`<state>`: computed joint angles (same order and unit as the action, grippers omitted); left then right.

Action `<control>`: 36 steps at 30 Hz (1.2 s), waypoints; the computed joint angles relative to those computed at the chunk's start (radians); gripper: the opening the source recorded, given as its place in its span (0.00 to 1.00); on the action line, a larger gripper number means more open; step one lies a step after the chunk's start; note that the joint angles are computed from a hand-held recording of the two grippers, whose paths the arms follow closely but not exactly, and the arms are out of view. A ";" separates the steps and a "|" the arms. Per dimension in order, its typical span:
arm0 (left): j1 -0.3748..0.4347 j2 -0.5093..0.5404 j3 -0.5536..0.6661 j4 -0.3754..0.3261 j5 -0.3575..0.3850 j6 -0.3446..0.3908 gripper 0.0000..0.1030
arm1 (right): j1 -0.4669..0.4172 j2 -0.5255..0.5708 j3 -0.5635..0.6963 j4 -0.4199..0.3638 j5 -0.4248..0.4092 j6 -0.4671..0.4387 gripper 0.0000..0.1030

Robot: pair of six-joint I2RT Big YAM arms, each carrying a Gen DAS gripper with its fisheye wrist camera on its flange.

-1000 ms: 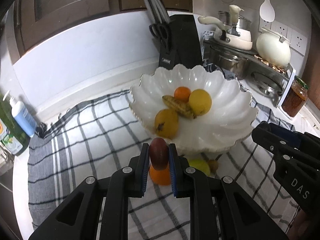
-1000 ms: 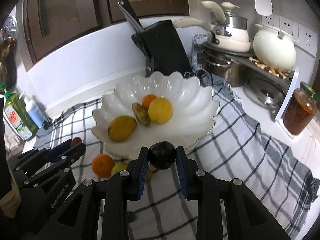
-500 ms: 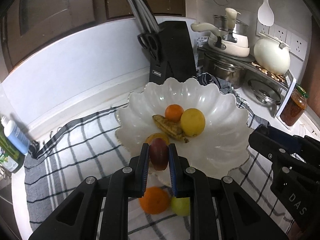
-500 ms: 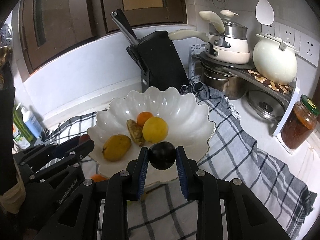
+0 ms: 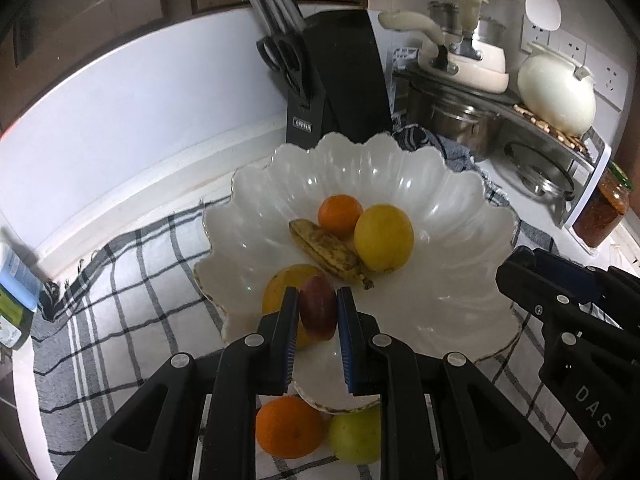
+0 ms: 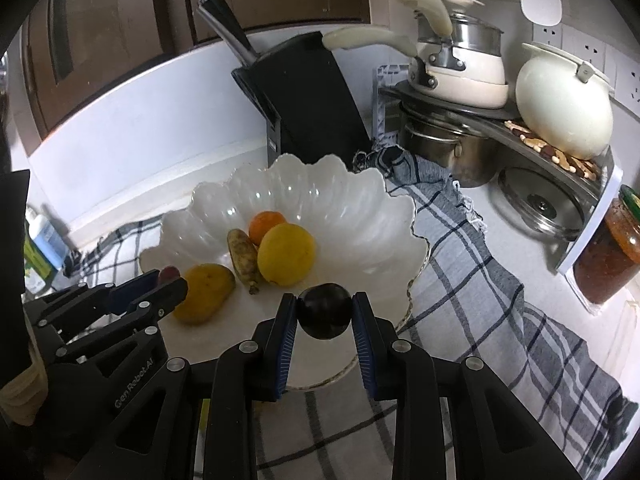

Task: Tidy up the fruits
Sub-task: 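Open both tools to drop the date and plum into the bowl, then move both tools back toward the orange and green apple on the cloth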

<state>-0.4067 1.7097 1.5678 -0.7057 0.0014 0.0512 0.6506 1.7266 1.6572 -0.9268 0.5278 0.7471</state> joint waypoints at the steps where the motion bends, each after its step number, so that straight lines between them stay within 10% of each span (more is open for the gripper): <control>1: 0.000 0.003 0.001 -0.003 0.000 0.000 0.20 | -0.003 0.001 -0.004 0.001 -0.006 -0.001 0.29; 10: -0.005 -0.010 -0.018 0.007 -0.030 -0.007 0.49 | -0.005 -0.007 -0.024 0.008 -0.009 0.000 0.31; 14: -0.002 -0.022 -0.028 0.014 -0.038 -0.014 0.61 | 0.004 -0.014 -0.024 0.001 0.026 0.017 0.54; 36: 0.018 -0.145 -0.130 0.046 -0.060 -0.032 0.77 | 0.071 -0.041 0.002 -0.038 0.118 0.020 0.70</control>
<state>-0.3887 1.5649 1.4381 -0.6601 -0.0583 0.0193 0.7221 1.6860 1.6593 -0.9651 0.6459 0.7676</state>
